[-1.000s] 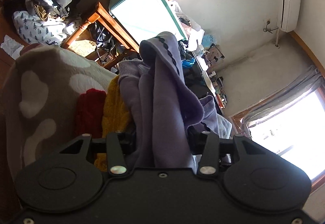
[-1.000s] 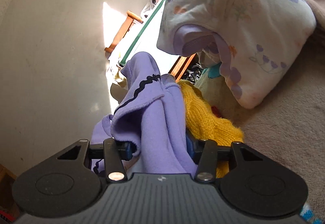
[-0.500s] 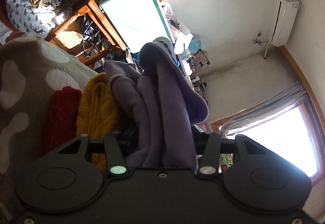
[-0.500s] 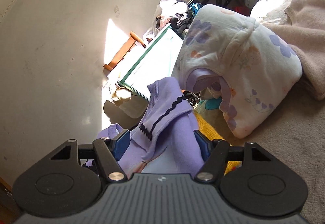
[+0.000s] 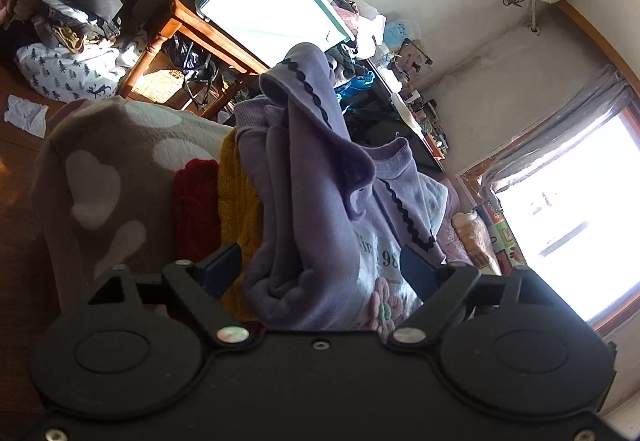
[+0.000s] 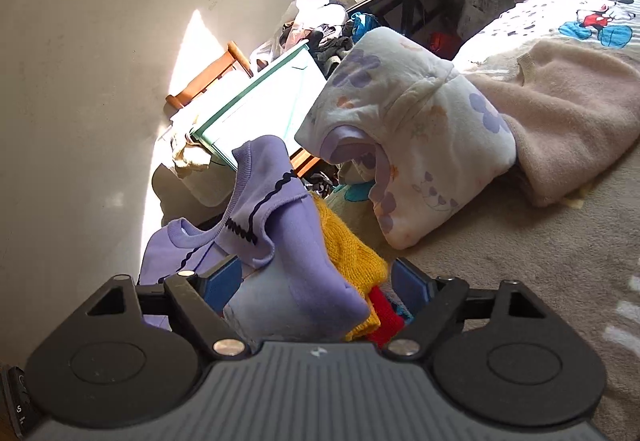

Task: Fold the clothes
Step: 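Set the sweatshirt on top of the clothes pile and open both grippers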

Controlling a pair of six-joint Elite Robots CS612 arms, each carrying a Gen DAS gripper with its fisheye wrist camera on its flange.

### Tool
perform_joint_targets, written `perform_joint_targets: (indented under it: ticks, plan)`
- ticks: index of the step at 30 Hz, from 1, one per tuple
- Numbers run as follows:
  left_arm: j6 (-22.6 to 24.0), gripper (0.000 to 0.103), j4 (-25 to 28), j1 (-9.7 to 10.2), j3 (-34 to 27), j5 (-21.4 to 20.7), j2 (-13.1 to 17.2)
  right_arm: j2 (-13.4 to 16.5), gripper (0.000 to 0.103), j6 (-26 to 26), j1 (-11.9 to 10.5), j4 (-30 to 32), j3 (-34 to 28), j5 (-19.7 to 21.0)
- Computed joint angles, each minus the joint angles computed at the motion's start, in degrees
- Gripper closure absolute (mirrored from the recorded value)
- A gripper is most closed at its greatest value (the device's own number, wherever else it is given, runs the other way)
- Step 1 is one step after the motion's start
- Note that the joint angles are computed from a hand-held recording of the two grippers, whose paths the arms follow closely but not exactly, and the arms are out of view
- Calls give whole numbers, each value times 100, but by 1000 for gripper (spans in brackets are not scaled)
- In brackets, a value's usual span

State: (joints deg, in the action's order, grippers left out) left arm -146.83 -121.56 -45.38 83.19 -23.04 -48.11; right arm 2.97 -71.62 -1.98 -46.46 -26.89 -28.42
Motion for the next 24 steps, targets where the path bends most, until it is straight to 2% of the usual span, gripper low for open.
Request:
perform_joint_targets:
  ticks: [1, 5, 9, 12, 14, 17, 20, 24]
  plan:
    - [-9, 8, 410, -29, -108, -78, -16, 72, 18, -98, -26, 37, -213, -41]
    - [305, 0, 1922, -115, -670, -463, -5, 474, 11, -159, -125, -75, -1289, -311]
    - [331, 0, 3567, -166, -1442, -842, 148, 780, 4, -141, -200, -274, -2137, -590]
    - [208, 0, 4658, -192, -2070, -1269, 301, 1000, 0, -157, -279, -410, -2690, -585]
    - [57, 0, 5181, -212, -2395, -1479, 393, 1102, 0, -97, -334, -505, -2960, -588]
    - [-108, 0, 5826, -288, -2717, -1486, 476, 1179, 0, -110, -401, -511, -3206, -616]
    - [117, 0, 5970, -336, -2863, -1512, 502, 1207, 0, -236, -457, -337, -3367, -641]
    - [-43, 0, 6764, -387, -3397, -1628, 723, 1251, 0, -441, -548, -55, -3598, -628]
